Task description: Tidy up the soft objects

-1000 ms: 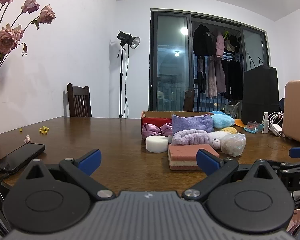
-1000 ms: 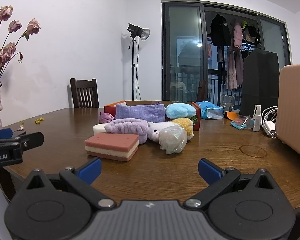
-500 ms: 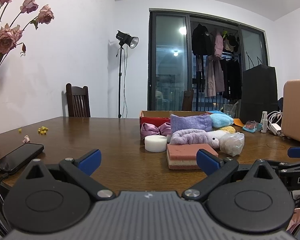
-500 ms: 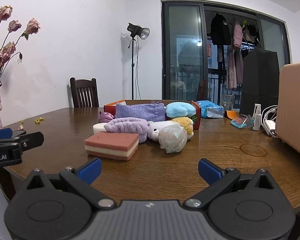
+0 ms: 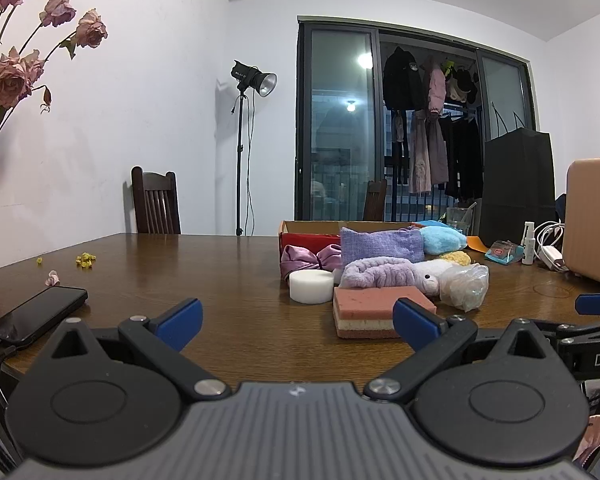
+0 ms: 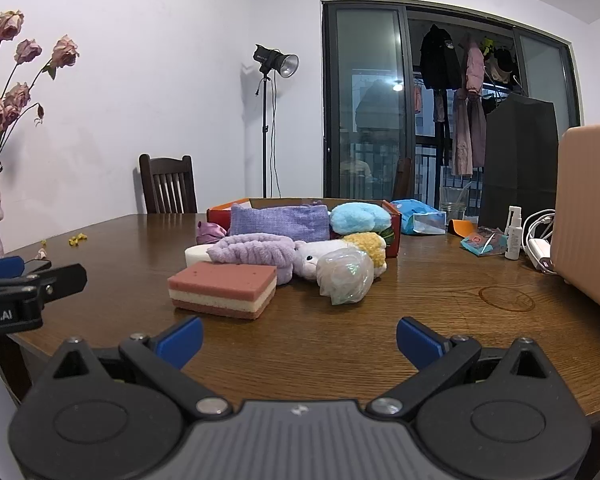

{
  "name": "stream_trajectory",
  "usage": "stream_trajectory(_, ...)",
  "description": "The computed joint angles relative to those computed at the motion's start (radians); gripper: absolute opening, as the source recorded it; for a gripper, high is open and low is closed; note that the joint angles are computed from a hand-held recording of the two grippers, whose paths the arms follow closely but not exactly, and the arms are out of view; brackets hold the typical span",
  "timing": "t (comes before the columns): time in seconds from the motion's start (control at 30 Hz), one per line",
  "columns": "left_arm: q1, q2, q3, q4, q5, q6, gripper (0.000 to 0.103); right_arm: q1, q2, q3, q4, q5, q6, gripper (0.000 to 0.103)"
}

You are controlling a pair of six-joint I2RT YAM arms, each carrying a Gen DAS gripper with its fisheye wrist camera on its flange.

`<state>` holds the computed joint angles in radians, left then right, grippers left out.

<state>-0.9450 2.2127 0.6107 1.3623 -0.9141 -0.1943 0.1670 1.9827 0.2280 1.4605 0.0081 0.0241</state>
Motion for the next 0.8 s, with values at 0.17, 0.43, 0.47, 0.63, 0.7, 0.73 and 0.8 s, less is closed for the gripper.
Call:
stream_trajectory(0.17,0.000,0.000,0.000,0.001,0.001,0.000,0.103,-0.001,0.000,0.000,0.001,0.000,0.001,0.103)
stream_trajectory(0.43,-0.002,0.002,0.006,-0.011,-0.003,-0.007,0.103,-0.002,-0.008,-0.002,-0.006,-0.001,0.000,0.103)
stream_trajectory(0.47,-0.001,0.002,0.005,-0.011,-0.002,-0.007,0.103,-0.001,-0.007,-0.001,-0.007,0.000,0.001,0.103)
stream_trajectory(0.63,0.001,0.001,0.001,-0.009,0.000,-0.007,0.103,0.001,-0.010,0.000,-0.011,0.003,0.002,0.103)
stream_trajectory(0.7,0.001,0.002,0.002,-0.010,0.000,-0.007,0.103,0.001,-0.009,0.001,-0.011,0.004,0.002,0.103)
stream_trajectory(0.73,0.001,0.001,0.002,-0.013,0.000,-0.008,0.103,0.001,-0.009,0.001,-0.011,0.004,0.002,0.103)
stream_trajectory(0.8,0.001,-0.001,0.002,-0.014,-0.002,-0.003,0.103,0.001,-0.010,0.000,-0.010,0.005,0.003,0.103)
